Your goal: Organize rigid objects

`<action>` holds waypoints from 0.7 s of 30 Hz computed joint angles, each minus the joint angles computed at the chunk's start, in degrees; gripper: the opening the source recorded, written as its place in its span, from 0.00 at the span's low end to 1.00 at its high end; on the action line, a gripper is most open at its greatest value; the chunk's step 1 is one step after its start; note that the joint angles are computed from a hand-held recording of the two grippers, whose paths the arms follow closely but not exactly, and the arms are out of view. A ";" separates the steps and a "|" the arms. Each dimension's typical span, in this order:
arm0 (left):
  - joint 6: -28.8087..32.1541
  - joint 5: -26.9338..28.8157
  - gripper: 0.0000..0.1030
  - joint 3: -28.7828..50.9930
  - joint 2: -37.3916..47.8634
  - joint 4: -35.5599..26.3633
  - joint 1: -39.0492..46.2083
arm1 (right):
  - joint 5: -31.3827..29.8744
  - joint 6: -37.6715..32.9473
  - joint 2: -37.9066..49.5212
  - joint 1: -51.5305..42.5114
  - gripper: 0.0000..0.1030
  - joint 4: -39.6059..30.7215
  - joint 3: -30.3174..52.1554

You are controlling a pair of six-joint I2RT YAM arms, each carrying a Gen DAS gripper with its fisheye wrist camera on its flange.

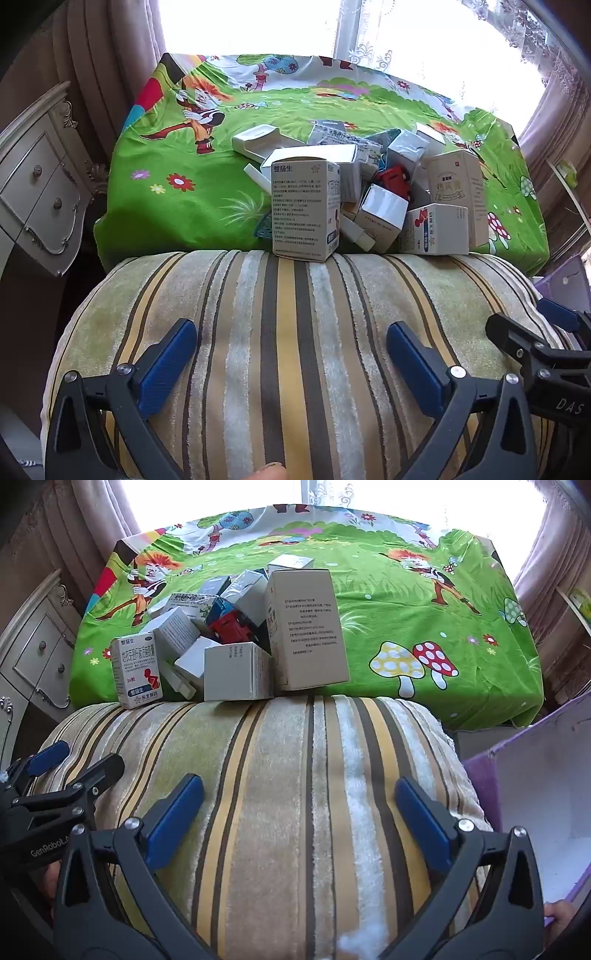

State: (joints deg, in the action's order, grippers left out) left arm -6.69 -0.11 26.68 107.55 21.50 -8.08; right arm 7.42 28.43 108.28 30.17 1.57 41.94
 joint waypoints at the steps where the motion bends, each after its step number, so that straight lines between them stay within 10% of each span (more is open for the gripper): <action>1: 0.00 -0.04 1.00 0.02 -0.02 -0.09 0.00 | -0.05 -0.05 -0.08 -0.08 1.00 0.05 -0.06; 21: 0.51 -0.25 1.00 0.81 0.42 -0.85 0.39 | 0.97 -0.43 0.58 0.25 1.00 -0.71 0.72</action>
